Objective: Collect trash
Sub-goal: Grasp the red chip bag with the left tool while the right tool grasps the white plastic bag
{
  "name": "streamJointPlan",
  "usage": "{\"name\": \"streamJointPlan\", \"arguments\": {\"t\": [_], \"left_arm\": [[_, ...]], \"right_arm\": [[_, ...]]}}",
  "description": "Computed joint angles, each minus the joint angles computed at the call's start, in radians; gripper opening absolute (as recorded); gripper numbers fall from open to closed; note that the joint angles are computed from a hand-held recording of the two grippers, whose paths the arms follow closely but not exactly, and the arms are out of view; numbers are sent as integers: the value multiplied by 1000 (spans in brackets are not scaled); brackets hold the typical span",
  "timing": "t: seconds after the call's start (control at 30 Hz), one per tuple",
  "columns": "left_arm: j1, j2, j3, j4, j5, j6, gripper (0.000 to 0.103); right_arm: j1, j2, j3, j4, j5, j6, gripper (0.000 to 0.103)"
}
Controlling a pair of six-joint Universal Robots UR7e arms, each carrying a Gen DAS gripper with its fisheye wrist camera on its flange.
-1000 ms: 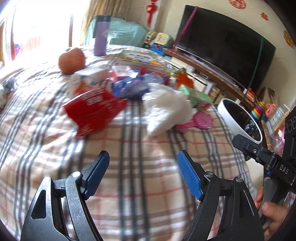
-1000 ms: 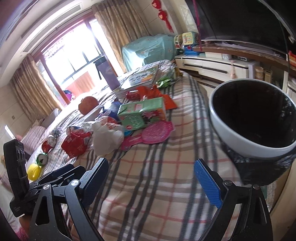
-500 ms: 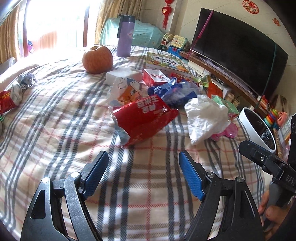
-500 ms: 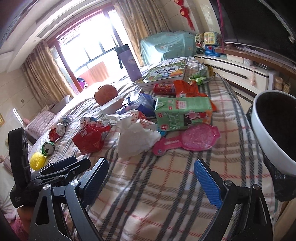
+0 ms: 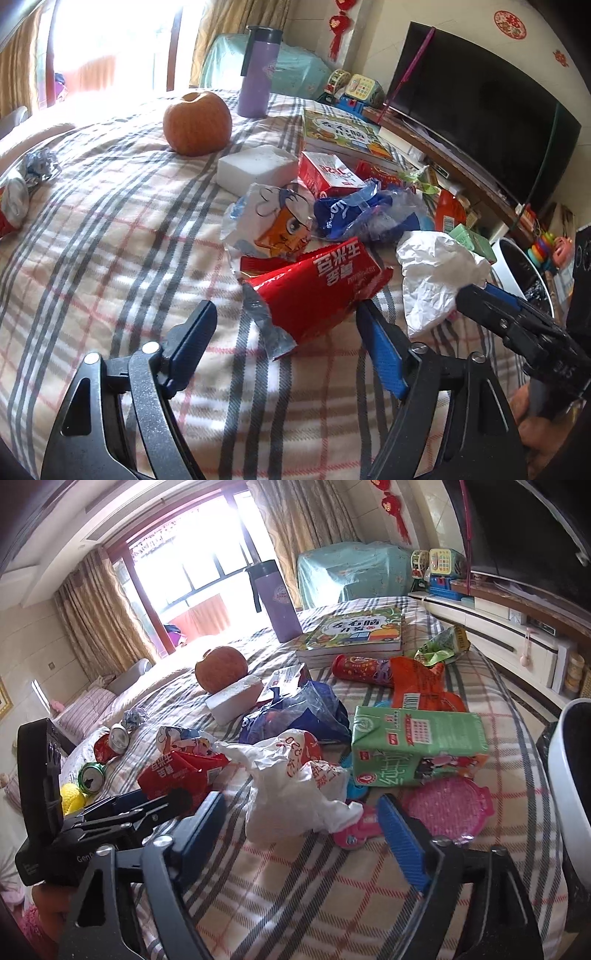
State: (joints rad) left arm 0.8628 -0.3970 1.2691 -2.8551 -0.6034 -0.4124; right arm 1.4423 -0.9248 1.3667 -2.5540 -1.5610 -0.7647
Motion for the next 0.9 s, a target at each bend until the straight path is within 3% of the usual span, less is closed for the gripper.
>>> {"name": "streamJointPlan", "arguments": {"t": [0.03,0.07,0.1,0.17,0.23,0.27,0.33,0.6,0.9], "left_arm": [[3,2,-7,9,-15,6,59],[5,3,-11,22,-29,8,44],[7,4,-16,30,-40,12,34],[5,8,-16,18,-46,31,30],[1,10,-10,-8,-50,59,19],[-1,9,-8,-6,-56,60,5],[-5,7,-2,-4,-69,58,4],[-39,20,1,-16,-106,83,3],[-69,73,-81,3,-179,140,3]], "right_arm": [[2,6,-7,5,-6,1,62],[3,10,-12,11,-12,2,53],[3,12,-15,19,-13,2,49],[1,3,2,4,-7,-7,41],[-2,-9,15,1,2,-17,31],[-4,-15,19,3,5,-17,27],[-8,-27,23,16,14,-13,21],[-35,-93,68,24,62,5,20],[-75,-158,102,-3,89,29,20]]}}
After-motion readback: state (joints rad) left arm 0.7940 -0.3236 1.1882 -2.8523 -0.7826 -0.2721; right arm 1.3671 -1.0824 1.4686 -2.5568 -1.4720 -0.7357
